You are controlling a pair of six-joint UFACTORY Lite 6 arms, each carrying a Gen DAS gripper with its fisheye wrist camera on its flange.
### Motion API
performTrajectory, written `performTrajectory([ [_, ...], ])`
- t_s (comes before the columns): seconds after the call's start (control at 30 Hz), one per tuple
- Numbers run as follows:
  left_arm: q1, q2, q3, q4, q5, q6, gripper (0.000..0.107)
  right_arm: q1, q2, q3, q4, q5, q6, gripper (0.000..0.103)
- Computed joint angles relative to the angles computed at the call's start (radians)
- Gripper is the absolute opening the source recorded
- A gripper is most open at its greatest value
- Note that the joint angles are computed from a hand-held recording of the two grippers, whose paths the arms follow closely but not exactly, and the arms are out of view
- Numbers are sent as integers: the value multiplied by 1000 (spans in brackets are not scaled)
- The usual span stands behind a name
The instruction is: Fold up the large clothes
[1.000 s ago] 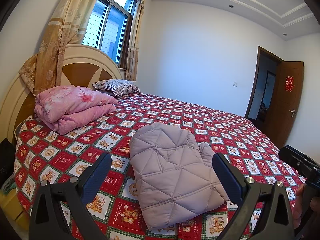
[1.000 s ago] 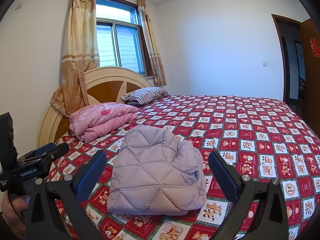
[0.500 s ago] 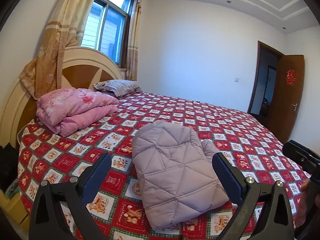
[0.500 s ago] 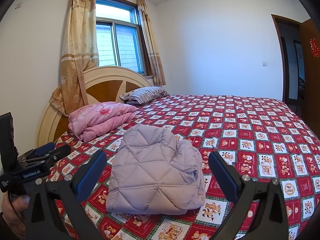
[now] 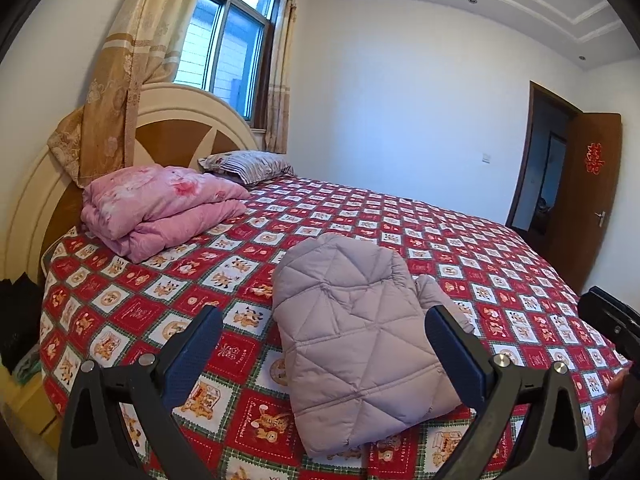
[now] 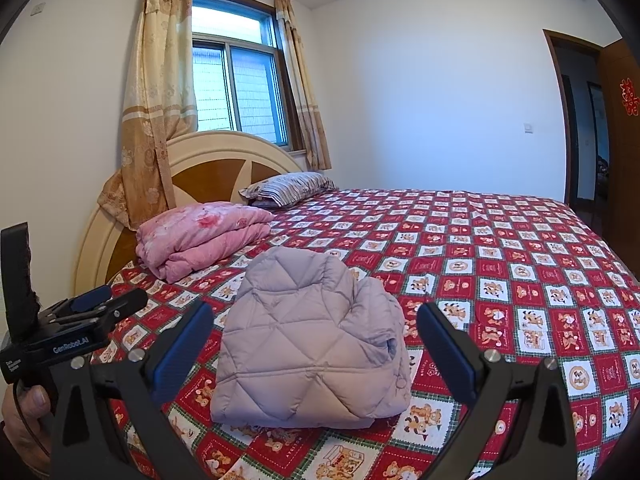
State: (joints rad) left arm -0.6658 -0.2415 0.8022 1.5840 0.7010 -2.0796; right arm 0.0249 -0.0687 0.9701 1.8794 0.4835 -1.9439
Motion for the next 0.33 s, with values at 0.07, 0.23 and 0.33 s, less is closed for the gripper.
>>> performTrajectory([
  [0.07,-10,2,-10,22,19,-13,102,3,3,-1,3,-3,-5,103],
  [0.23,-48,20,-15,56,79,-11,102,21,12,-1,8,-21,-5,103],
  [0.33,-39,22,-14,68,55,-19,102,24,11,-2,5,-27,-4,103],
])
